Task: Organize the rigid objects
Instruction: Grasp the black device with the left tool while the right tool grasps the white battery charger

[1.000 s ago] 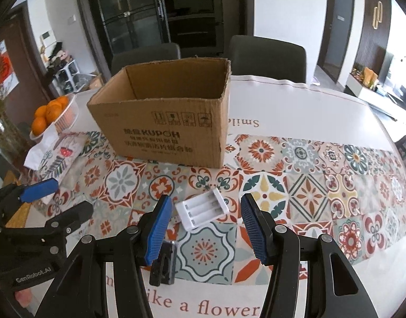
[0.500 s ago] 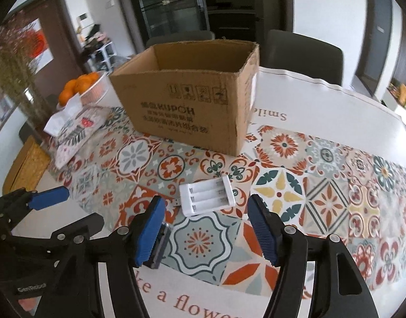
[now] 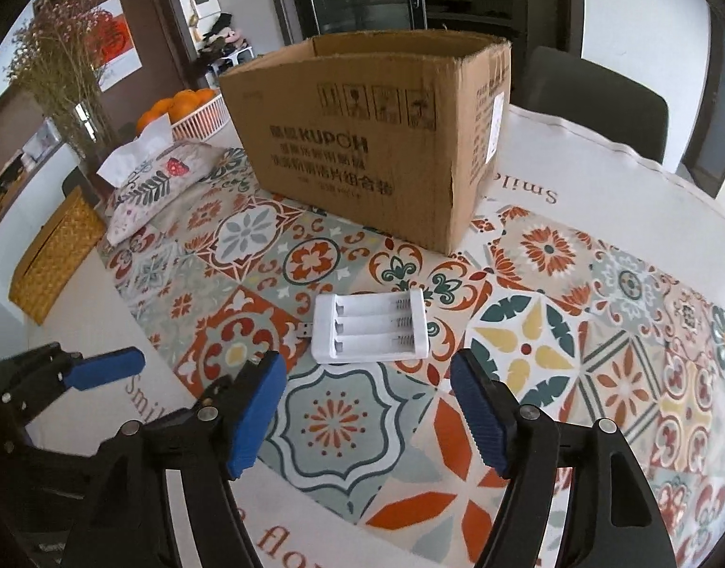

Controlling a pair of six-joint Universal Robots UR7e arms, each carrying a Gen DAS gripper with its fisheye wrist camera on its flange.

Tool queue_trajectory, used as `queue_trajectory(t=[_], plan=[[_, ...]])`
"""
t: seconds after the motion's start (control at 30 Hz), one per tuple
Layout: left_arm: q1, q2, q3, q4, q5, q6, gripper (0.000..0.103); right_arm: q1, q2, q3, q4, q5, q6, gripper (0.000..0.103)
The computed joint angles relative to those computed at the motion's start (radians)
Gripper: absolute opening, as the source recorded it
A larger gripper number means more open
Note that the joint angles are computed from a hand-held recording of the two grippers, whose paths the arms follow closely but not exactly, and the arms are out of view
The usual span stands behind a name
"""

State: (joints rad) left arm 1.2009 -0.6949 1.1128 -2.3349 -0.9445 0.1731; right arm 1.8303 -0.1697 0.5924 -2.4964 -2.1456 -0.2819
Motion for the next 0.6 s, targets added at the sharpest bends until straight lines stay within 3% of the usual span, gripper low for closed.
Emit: queue_trajectory(t=[0.13, 0.6], plan=[[0.015, 0.012, 0.003, -0.005, -0.038, -0.003, 0.06, -0.014, 0.017, -0.018, 0.018, 0.022, -0.022, 0.072], [0.038, 0.069, -0.052, 0.006, -0.045, -0.03, 0.058, -0.051, 0.139, -0.241, 0.158, 0.077, 0.002, 0.073]])
